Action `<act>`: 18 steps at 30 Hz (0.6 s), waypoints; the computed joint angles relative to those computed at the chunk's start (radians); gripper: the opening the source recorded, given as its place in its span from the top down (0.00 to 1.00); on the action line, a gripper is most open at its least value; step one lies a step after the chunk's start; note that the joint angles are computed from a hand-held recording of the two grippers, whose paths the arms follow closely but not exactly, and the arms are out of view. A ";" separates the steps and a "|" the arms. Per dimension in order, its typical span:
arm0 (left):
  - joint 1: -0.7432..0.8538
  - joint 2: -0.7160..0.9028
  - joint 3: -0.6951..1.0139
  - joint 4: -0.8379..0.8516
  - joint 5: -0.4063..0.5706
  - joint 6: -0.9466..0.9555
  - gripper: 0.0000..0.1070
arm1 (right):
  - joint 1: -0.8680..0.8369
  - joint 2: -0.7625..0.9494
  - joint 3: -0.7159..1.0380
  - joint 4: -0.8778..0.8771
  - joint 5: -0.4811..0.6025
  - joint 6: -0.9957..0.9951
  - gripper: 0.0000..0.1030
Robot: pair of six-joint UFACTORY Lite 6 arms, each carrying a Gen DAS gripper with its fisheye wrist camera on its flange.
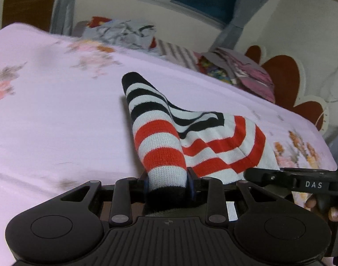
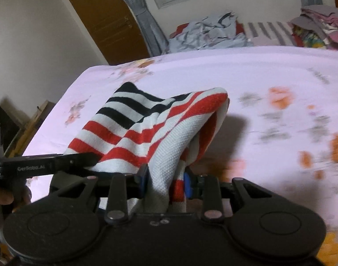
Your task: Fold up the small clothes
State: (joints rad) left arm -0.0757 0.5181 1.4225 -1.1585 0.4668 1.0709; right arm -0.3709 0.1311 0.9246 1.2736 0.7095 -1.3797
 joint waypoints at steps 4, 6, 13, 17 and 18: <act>0.069 0.136 0.072 0.003 0.070 0.045 0.61 | 0.096 0.055 -0.002 0.047 -0.115 0.009 0.71; 0.075 0.137 0.030 -0.095 0.038 0.175 0.45 | 0.103 0.085 -0.008 0.060 -0.155 -0.002 0.71; 0.044 0.138 0.006 -0.166 -0.027 0.314 0.44 | 0.103 0.087 -0.059 0.184 -0.201 -0.086 0.69; 0.025 0.067 -0.018 -0.021 -0.071 0.175 0.43 | 0.160 0.000 -0.088 0.063 -0.289 0.060 0.65; 0.022 0.024 -0.054 -0.020 -0.093 0.176 0.43 | 0.201 -0.048 -0.105 0.026 -0.351 0.103 0.62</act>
State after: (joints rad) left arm -0.0534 0.5425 1.3680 -1.1783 0.3737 1.2468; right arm -0.1702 0.0827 0.8196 1.2992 0.3590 -1.2769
